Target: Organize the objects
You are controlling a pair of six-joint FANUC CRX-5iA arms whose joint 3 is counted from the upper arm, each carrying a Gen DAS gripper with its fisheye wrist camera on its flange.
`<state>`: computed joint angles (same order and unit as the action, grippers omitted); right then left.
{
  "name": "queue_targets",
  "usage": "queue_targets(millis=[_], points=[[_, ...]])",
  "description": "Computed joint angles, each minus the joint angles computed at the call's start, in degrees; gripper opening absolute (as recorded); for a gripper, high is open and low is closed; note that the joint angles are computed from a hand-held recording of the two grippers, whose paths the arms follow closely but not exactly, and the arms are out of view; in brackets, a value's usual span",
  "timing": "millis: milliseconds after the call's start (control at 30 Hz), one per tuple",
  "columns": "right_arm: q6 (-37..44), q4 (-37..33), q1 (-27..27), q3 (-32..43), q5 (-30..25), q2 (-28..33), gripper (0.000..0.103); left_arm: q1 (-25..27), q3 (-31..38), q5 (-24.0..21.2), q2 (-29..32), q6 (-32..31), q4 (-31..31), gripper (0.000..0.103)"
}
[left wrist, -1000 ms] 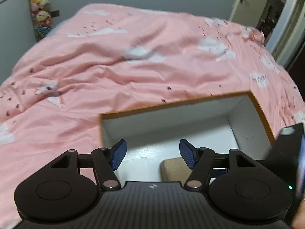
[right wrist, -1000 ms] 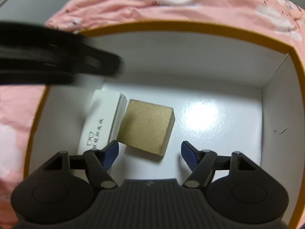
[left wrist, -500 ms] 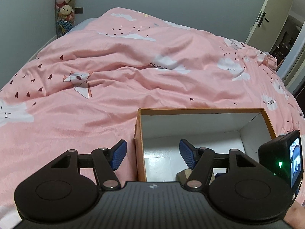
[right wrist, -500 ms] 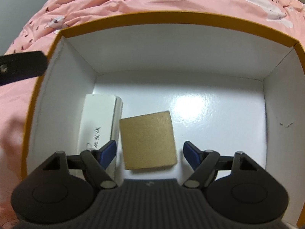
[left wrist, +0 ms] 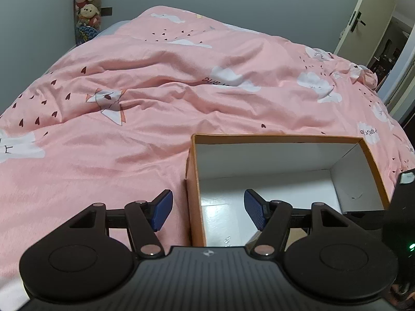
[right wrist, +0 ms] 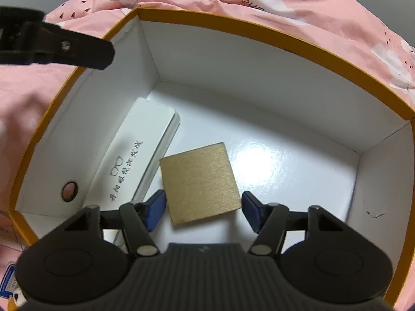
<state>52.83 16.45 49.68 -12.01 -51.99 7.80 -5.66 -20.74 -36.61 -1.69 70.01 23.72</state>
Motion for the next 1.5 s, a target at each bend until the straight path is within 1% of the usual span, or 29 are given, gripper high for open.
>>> queue_targets(millis=[133, 433, 533, 633, 700, 800, 867, 1000, 1200, 1267, 1300, 1367, 1400, 1500], points=[[-2.98, -0.93, -1.05, 0.23, 1.26, -0.86, 0.065, 0.40, 0.00, 0.22, 0.07, 0.53, -0.22, 0.074], [-12.96, -8.02, -6.40, 5.00, 5.44, -0.63, 0.064, 0.93, 2.21, 0.08, 1.53, 5.14, -3.27, 0.071], [-16.67, -7.35, -6.69, 5.74, 6.13, -0.05, 0.063, 1.05, 2.92, 0.15, 2.02, 6.69, -4.36, 0.070], [-20.27, -4.26, -6.42, 6.59, 7.38, 1.51, 0.063, 1.33, 3.26, 0.23, 2.49, 7.07, -4.37, 0.070], [-19.80, -4.58, -6.77, 7.83, 7.60, 2.77, 0.063, 1.44, 3.79, -0.06, 2.93, 7.45, -4.90, 0.069], [-16.46, -8.06, -7.35, 10.67, 6.54, 4.84, 0.063, 1.56, 4.21, -0.22, 3.46, 7.99, -5.41, 0.068], [-15.30, -9.31, -7.51, 11.63, 6.55, 5.78, 0.064, 1.84, 3.87, -0.04, 3.63, 7.32, -4.38, 0.068], [-13.26, -11.92, -8.06, 10.43, 10.97, 5.03, 0.065, 1.90, 3.65, 0.08, 3.70, 7.07, -3.93, 0.068], [-12.06, -12.00, -8.03, 8.64, 12.30, 3.74, 0.064, 1.87, 3.13, 0.37, 3.36, 6.55, -3.39, 0.064], [-11.20, -12.35, -8.13, 8.06, 12.69, 3.55, 0.052, 1.82, 3.10, 0.24, 3.39, 6.54, -3.31, 0.063], [-10.66, -12.92, -8.27, 8.10, 12.65, 3.63, 0.044, 1.82, 3.07, 0.17, 3.37, 6.51, -3.24, 0.062], [-8.36, -16.14, -8.98, 8.61, 12.89, 3.88, 0.033, 1.79, 3.00, 0.02, 3.31, 6.63, -3.16, 0.060], [-6.63, -18.84, -9.55, 9.18, 12.89, 4.09, 0.028, 1.74, 3.10, -0.10, 3.31, 6.80, -3.41, 0.060], [-2.98, -24.21, -10.53, 10.11, 13.35, 4.41, 0.026, 1.58, 3.36, -0.47, 3.37, 7.17, -4.17, 0.058]])
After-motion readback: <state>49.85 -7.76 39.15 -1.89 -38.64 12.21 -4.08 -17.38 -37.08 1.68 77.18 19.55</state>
